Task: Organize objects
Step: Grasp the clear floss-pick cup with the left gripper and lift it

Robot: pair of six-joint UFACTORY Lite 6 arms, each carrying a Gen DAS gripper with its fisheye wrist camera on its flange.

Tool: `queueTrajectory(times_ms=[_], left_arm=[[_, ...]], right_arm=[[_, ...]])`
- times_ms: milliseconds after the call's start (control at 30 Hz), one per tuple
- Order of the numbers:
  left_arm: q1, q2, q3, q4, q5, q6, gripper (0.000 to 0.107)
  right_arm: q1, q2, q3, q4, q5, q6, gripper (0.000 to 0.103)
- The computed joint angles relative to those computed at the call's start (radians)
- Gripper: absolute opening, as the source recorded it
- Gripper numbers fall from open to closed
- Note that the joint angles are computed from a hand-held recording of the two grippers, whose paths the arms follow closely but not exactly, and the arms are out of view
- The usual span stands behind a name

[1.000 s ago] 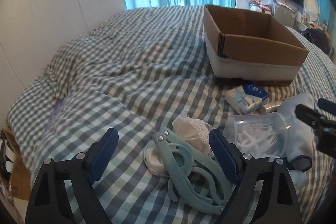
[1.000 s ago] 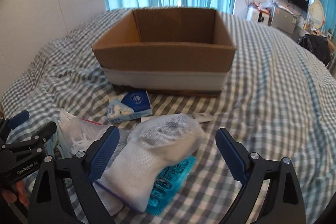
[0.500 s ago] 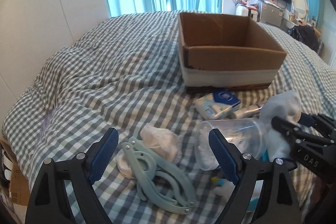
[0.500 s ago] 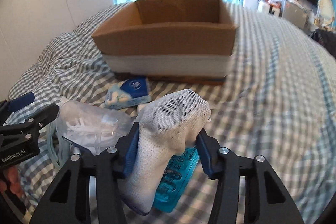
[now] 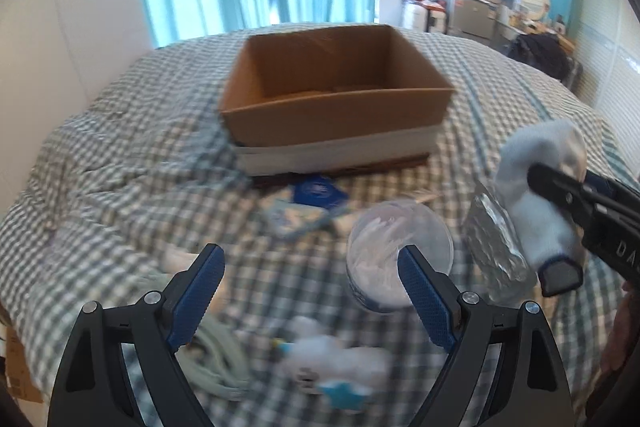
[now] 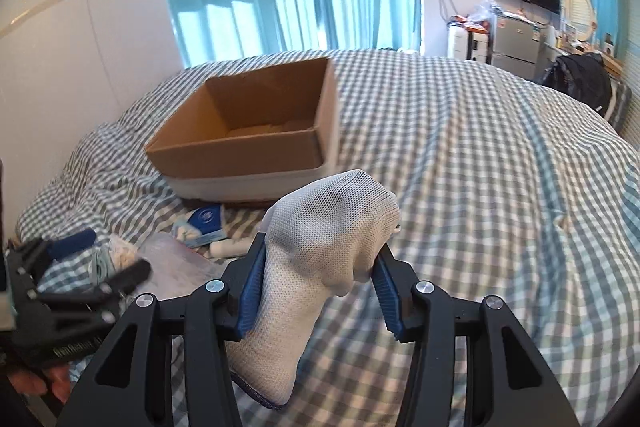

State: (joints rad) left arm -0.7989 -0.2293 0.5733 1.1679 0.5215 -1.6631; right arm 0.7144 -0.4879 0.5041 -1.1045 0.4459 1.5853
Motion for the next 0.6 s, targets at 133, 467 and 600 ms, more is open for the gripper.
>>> queueTrajectory(times_ms=[133,467,600], left_arm=[[-0.044,0.056,0.038,0.027,-0.037,-0.042,0.091],[-0.036,0.304,0.131,0.28,-0.142,-0.277,0.074],[-0.034,0.332,0.144,0.318,-0.128,-0.289,0.064]], right_arm=[[-0.07,-0.119,-0.049,0.09,-0.001,-0.112,0.05],[-0.168,-0.168,-0.084,0.222,-0.063,-0.283,0.05],[-0.155,-0.16,-0.097,0.201,-0.066,-0.259,0.05]])
